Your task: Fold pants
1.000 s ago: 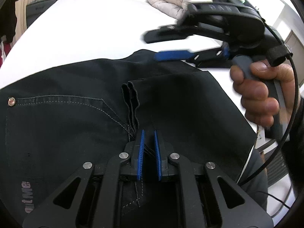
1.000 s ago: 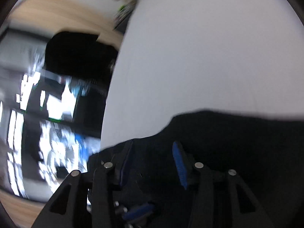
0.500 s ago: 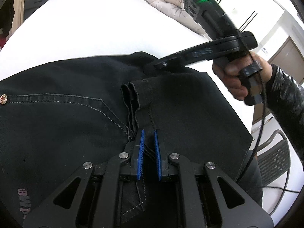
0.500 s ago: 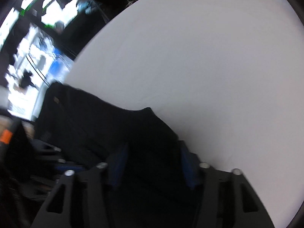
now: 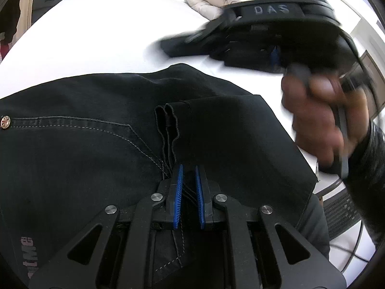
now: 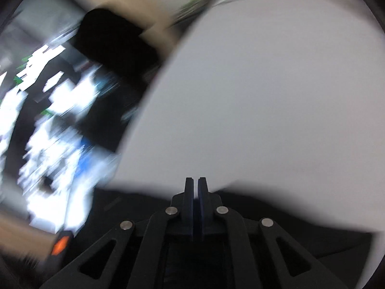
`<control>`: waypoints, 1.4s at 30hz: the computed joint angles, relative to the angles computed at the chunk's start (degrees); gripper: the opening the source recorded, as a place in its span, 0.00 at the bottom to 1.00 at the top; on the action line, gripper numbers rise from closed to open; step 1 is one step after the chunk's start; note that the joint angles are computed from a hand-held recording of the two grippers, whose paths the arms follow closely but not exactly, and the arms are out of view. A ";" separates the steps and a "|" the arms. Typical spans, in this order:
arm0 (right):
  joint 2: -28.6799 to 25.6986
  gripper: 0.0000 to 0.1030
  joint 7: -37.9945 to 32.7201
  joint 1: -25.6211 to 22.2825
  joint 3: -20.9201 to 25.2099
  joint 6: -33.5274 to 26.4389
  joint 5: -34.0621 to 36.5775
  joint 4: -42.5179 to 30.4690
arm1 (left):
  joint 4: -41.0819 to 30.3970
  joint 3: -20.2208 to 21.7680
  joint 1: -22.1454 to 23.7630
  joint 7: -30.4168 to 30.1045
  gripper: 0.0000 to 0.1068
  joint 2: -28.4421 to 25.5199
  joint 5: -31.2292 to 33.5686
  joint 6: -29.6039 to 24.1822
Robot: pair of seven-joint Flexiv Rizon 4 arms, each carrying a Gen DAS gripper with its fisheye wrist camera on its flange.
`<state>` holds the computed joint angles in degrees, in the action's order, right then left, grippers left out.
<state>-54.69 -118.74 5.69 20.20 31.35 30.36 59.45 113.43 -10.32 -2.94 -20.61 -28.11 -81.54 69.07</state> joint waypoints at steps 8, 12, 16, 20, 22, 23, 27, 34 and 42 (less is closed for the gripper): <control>-6.09 0.00 17.32 0.70 -4.72 8.98 -0.88 -5.37 | 1.65 0.79 0.10 -0.36 0.10 1.47 0.44 0.61; -0.28 0.10 16.46 -3.49 -1.13 15.43 -0.59 3.65 | 3.07 1.49 0.05 -1.47 0.10 2.87 -0.09 2.41; 4.08 0.09 6.15 -10.71 6.85 11.45 9.92 10.04 | 3.48 2.12 -0.36 -1.79 0.10 3.49 -2.64 5.00; 3.40 0.09 8.26 -10.19 6.01 7.63 12.49 11.55 | 3.70 2.68 -1.04 -4.10 0.10 3.09 -0.24 7.02; 5.17 0.00 9.69 -11.74 4.16 8.08 14.03 15.70 | 4.09 2.00 -1.49 -3.47 0.10 2.98 -0.53 8.66; 5.30 0.00 8.95 -13.46 3.84 8.86 17.70 16.49 | 4.29 1.84 -1.54 -3.23 0.10 3.03 -0.61 9.09; 11.71 0.00 9.32 -17.88 0.43 19.82 22.17 25.33 | 4.79 1.61 -1.69 -1.95 0.10 3.33 -2.99 9.46; 14.79 0.05 0.22 -24.25 3.67 19.85 30.76 28.81 | 7.19 3.07 -1.69 -2.63 0.10 6.04 -4.10 9.02; 14.62 0.02 -6.63 -22.02 4.34 10.35 35.01 32.46 | 12.40 6.64 -3.03 -2.27 0.10 12.13 -8.86 7.95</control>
<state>-40.07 -125.37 -16.32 24.54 41.70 65.37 91.91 125.83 -3.68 -5.97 -22.87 -15.98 -90.40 77.02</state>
